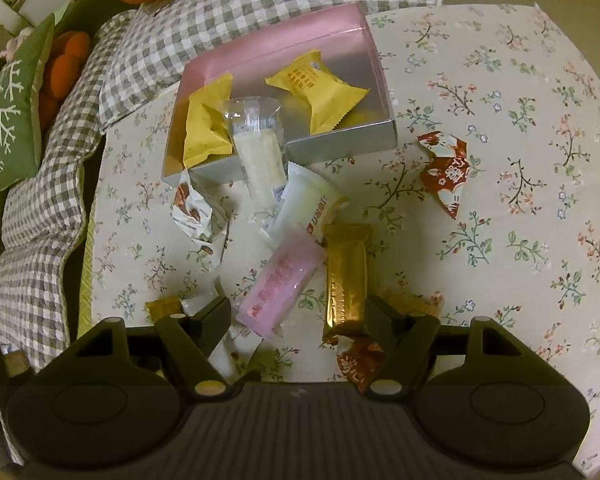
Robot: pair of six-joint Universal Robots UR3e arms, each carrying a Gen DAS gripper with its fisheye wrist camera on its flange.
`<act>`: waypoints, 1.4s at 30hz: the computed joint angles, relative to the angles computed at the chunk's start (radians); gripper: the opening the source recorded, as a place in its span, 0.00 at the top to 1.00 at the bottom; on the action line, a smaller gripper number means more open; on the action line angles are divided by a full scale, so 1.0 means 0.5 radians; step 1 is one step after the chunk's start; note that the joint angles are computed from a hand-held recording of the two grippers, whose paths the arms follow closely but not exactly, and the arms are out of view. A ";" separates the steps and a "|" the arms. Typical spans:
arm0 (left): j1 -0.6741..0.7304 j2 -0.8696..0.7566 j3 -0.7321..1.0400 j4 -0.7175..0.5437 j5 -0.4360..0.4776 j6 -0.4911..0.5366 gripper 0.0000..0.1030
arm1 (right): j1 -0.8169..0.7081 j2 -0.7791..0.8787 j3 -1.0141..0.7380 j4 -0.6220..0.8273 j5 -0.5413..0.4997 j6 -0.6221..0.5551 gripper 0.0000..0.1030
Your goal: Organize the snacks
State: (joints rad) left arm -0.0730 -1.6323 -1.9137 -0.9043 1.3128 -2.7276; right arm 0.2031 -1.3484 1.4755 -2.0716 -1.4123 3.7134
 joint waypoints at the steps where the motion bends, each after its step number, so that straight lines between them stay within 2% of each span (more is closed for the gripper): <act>1: -0.008 0.002 -0.020 0.031 0.030 0.006 0.48 | 0.001 0.002 0.000 0.002 -0.010 0.002 0.31; 3: 0.000 0.013 -0.051 0.066 0.041 0.019 0.51 | -0.004 0.004 0.000 0.004 -0.010 0.003 0.32; 9: 0.022 0.096 -0.028 -0.040 0.000 0.084 0.61 | 0.016 0.007 -0.008 -0.007 -0.029 -0.014 0.32; 13: 0.096 0.168 0.015 -0.100 -0.125 0.107 0.62 | 0.014 0.009 0.009 -0.023 -0.049 -0.015 0.33; 15: 0.142 0.206 0.032 -0.115 -0.173 0.109 0.67 | 0.018 0.015 0.023 -0.056 -0.067 -0.008 0.33; 20: 0.241 0.264 0.014 0.080 -0.132 -0.014 0.67 | 0.062 0.112 0.036 -0.235 -0.045 -0.029 0.33; 33: 0.484 0.193 -0.002 0.247 -0.051 -0.173 0.68 | 0.219 0.667 -0.402 -0.598 -0.012 -0.089 0.33; 42: 0.490 0.125 0.001 0.310 -0.002 -0.202 0.68 | 0.293 1.092 -0.909 -0.534 -0.087 -0.124 0.33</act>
State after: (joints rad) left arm 0.1719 -1.5697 -1.9131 -0.7493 1.3117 -2.8288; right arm 0.3494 -0.8023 1.0208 -2.3384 -1.4560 3.6512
